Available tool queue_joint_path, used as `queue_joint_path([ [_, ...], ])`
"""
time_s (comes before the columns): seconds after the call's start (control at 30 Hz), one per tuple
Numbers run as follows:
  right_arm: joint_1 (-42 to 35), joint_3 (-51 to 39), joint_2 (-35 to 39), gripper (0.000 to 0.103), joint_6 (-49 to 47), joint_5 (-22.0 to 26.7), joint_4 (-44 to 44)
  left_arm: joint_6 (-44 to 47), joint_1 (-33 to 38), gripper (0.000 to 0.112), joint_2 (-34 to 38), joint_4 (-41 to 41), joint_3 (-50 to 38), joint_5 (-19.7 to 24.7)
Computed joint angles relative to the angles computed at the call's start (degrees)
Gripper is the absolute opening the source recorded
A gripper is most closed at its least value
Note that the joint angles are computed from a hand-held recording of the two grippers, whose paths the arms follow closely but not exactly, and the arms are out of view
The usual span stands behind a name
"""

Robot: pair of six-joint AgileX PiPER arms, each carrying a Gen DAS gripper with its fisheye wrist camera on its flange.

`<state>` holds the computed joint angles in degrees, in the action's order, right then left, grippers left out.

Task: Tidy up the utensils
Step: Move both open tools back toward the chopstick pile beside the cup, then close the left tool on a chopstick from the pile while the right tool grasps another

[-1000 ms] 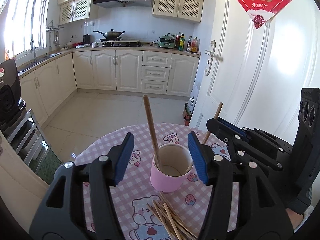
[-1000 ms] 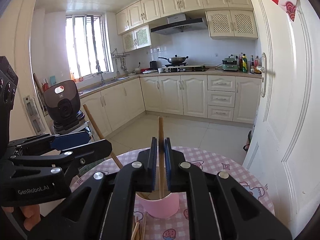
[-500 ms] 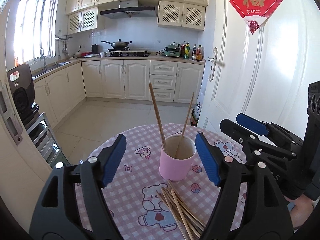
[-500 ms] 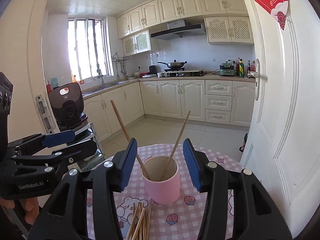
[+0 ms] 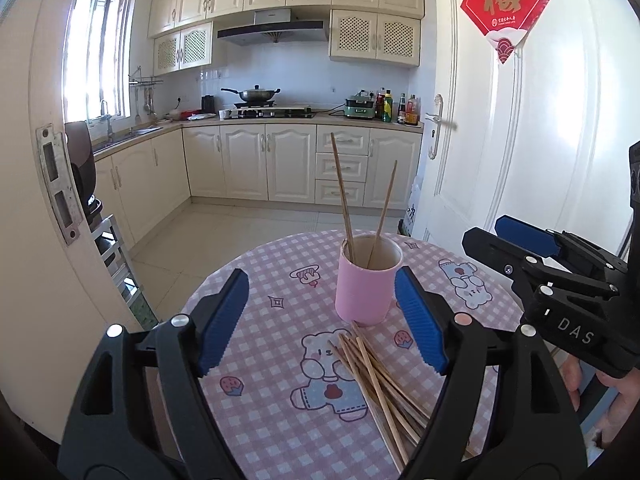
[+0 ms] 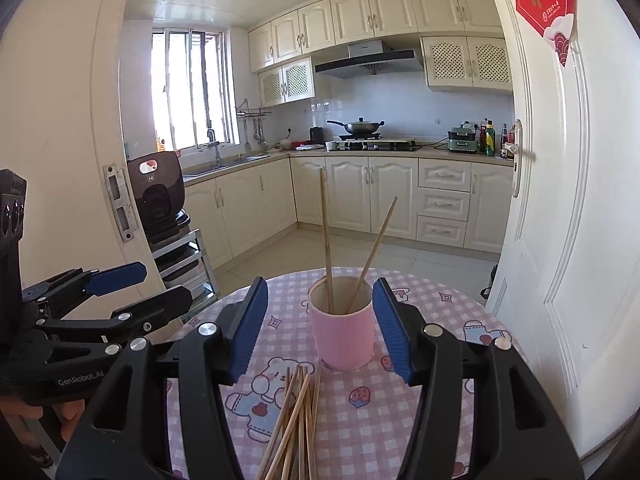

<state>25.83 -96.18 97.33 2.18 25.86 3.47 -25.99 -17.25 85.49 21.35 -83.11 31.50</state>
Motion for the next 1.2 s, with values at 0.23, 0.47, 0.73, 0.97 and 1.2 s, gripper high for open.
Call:
queue_joint_path([
  [0.23, 0.34, 4.16, -1.25, 0.052, -0.13, -0.56, 0.37, -0.93, -0.16, 0.076, -1.76, 0.66, 4.16, -0.7],
  [0.47, 0.65, 6.95, -0.77, 0.052, 0.37, -0.95, -0.02, 2.79, 2.01, 0.076, -0.81, -4.33, 5.59, -0.75],
  [0.73, 0.5, 8.94, 1.01, 0.052, 0.37, -0.34, 0.78, 11.08, 5.51, 0.076, 1.58, -14.87, 7.39, 0.1],
  [0.97, -0.6, 8.76, 3.57, 0.052, -2.41, 3.08, 3.72, 18.06, 7.46, 0.076, 6.59, -24.46, 5.98, 3.16],
  [1.2, -1.9, 8.83, 5.2, 0.052, -3.94, 5.04, 6.52, 20.83, 5.62, 0.076, 12.16, -28.12, 2.36, 6.14],
])
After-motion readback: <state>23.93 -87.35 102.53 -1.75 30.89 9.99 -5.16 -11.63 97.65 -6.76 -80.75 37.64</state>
